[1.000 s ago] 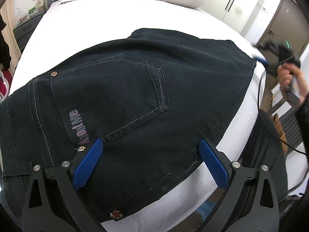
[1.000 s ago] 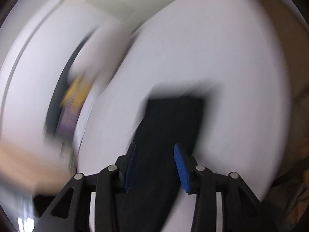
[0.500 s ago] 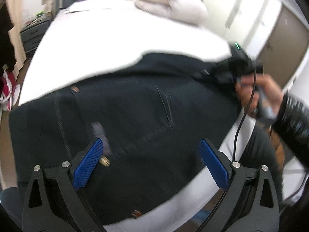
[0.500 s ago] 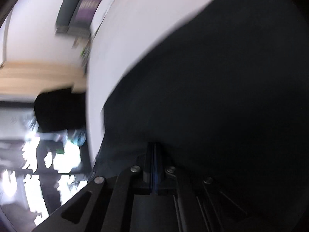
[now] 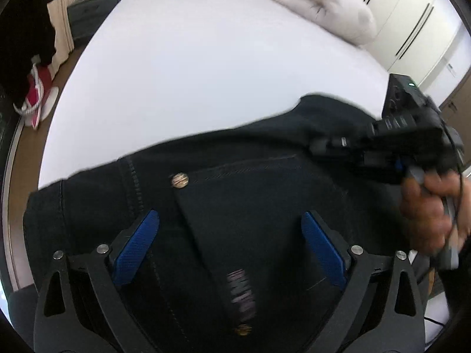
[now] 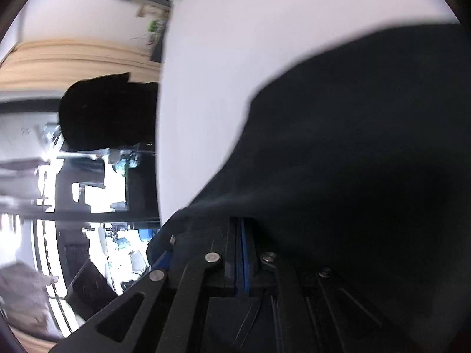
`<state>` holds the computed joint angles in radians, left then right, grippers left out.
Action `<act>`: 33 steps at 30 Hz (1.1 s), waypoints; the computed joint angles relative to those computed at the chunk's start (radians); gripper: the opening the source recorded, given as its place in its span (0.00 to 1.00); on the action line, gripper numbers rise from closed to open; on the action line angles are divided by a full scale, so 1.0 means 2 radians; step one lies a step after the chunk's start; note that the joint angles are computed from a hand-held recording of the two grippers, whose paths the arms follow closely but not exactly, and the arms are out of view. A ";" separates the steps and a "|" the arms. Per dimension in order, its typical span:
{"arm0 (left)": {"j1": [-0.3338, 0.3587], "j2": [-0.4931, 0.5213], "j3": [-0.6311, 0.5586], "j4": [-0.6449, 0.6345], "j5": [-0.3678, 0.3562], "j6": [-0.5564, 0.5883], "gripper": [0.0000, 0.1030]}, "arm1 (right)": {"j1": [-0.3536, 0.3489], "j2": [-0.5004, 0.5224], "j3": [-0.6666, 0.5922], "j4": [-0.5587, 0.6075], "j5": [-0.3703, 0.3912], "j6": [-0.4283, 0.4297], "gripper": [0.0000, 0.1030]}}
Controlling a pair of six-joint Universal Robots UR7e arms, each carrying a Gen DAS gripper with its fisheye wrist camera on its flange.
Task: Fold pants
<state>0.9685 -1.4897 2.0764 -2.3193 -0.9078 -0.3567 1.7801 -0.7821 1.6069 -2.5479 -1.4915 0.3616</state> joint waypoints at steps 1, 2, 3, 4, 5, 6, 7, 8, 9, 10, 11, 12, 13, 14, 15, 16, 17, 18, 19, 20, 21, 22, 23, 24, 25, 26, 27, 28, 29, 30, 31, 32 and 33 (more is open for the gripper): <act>-0.001 -0.001 0.005 -0.003 0.002 0.007 0.94 | -0.021 0.003 0.002 -0.023 0.032 0.020 0.00; -0.004 0.000 0.007 -0.002 0.008 0.009 0.94 | -0.031 0.002 0.007 -0.041 0.047 0.027 0.00; -0.009 0.003 0.009 0.003 0.018 0.010 0.94 | -0.038 0.000 0.008 -0.056 0.053 0.028 0.00; -0.011 0.007 0.009 0.007 0.027 0.009 0.94 | -0.039 -0.003 0.005 -0.070 0.037 0.023 0.00; -0.012 0.008 0.010 0.007 0.030 0.008 0.95 | -0.039 -0.010 0.003 -0.088 0.001 0.014 0.00; -0.012 0.010 0.012 0.002 0.031 0.009 0.95 | -0.044 -0.018 0.007 -0.115 -0.025 0.018 0.00; -0.010 0.010 0.013 -0.003 0.029 0.012 0.95 | -0.048 -0.023 0.020 -0.142 -0.032 0.029 0.00; -0.009 0.008 0.014 -0.006 0.026 0.013 0.95 | -0.057 -0.035 0.030 -0.173 -0.056 0.053 0.00; -0.010 0.007 0.015 -0.006 0.026 0.012 0.95 | -0.057 -0.045 0.039 -0.192 -0.087 0.073 0.00; -0.013 0.007 0.014 0.000 0.028 0.006 0.95 | -0.058 -0.061 0.052 -0.213 -0.112 0.081 0.00; -0.016 0.005 0.013 0.009 0.033 -0.001 0.95 | -0.056 -0.071 0.057 -0.214 -0.116 0.073 0.03; -0.021 0.005 0.009 0.018 0.035 -0.015 0.95 | -0.056 -0.076 0.061 -0.212 -0.099 0.066 0.05; -0.023 0.008 0.006 0.011 0.028 -0.017 0.95 | -0.053 -0.081 0.068 -0.205 -0.062 0.056 0.05; -0.025 0.012 0.004 -0.001 0.015 -0.012 0.95 | -0.054 -0.082 0.069 -0.188 -0.022 0.035 0.05; -0.030 0.019 0.000 -0.004 0.015 -0.007 0.95 | -0.051 -0.079 0.063 -0.161 -0.003 0.011 0.05; -0.038 0.032 -0.006 -0.004 0.019 0.003 0.95 | -0.043 -0.073 0.058 -0.126 0.003 -0.018 0.05; -0.044 0.034 -0.008 0.002 0.024 0.004 0.95 | -0.044 -0.071 0.056 -0.112 0.003 -0.027 0.05; -0.046 0.041 -0.011 0.008 0.030 0.003 0.95 | -0.047 -0.068 0.054 -0.107 0.000 -0.028 0.05; -0.043 0.049 -0.016 0.015 0.031 -0.001 0.95 | -0.054 -0.070 0.060 -0.114 -0.009 -0.017 0.05; -0.033 0.059 -0.027 0.019 0.028 -0.003 0.95 | -0.073 -0.073 0.068 -0.136 -0.002 0.010 0.00; -0.026 0.060 -0.027 0.025 0.028 -0.014 0.95 | -0.097 -0.082 0.085 -0.175 0.026 0.038 0.00; -0.018 0.061 -0.025 0.014 0.029 -0.008 0.95 | -0.108 -0.090 0.095 -0.194 0.033 0.044 0.00; -0.015 0.058 -0.019 0.004 0.031 0.002 0.95 | -0.120 -0.106 0.097 -0.205 0.019 0.035 0.00; -0.016 0.056 -0.015 0.000 0.034 0.006 0.95 | -0.123 -0.117 0.093 -0.209 -0.013 0.028 0.00; -0.017 0.055 -0.011 -0.001 0.037 0.010 0.95 | -0.131 -0.127 0.092 -0.217 -0.025 0.026 0.00; -0.018 0.055 -0.008 -0.006 0.039 0.013 0.95 | -0.143 -0.145 0.104 -0.222 -0.024 0.030 0.00; -0.018 0.056 -0.006 -0.009 0.040 0.014 0.95 | -0.153 -0.153 0.106 -0.228 -0.020 0.037 0.00; -0.017 0.056 -0.004 -0.013 0.041 0.017 0.95 | -0.161 -0.158 0.102 -0.233 -0.022 0.041 0.00; -0.016 0.054 -0.001 -0.019 0.040 0.020 0.95 | -0.166 -0.164 0.087 -0.228 -0.045 0.031 0.00; -0.015 0.053 0.001 -0.025 0.039 0.023 0.95 | -0.171 -0.172 0.083 -0.230 -0.066 0.016 0.00; -0.015 0.053 0.003 -0.028 0.039 0.025 0.95 | -0.169 -0.166 0.068 -0.241 -0.092 0.013 0.00; -0.015 0.051 0.004 -0.030 0.038 0.026 0.95 | -0.174 -0.170 0.061 -0.256 -0.108 0.017 0.00; -0.014 0.050 0.005 -0.031 0.037 0.028 0.95 | -0.174 -0.168 0.055 -0.270 -0.133 0.024 0.00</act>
<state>0.9411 -1.3902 2.0865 -2.3816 -0.8329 -0.3009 1.4314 -1.1182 1.7173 -3.0877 -1.7582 0.4094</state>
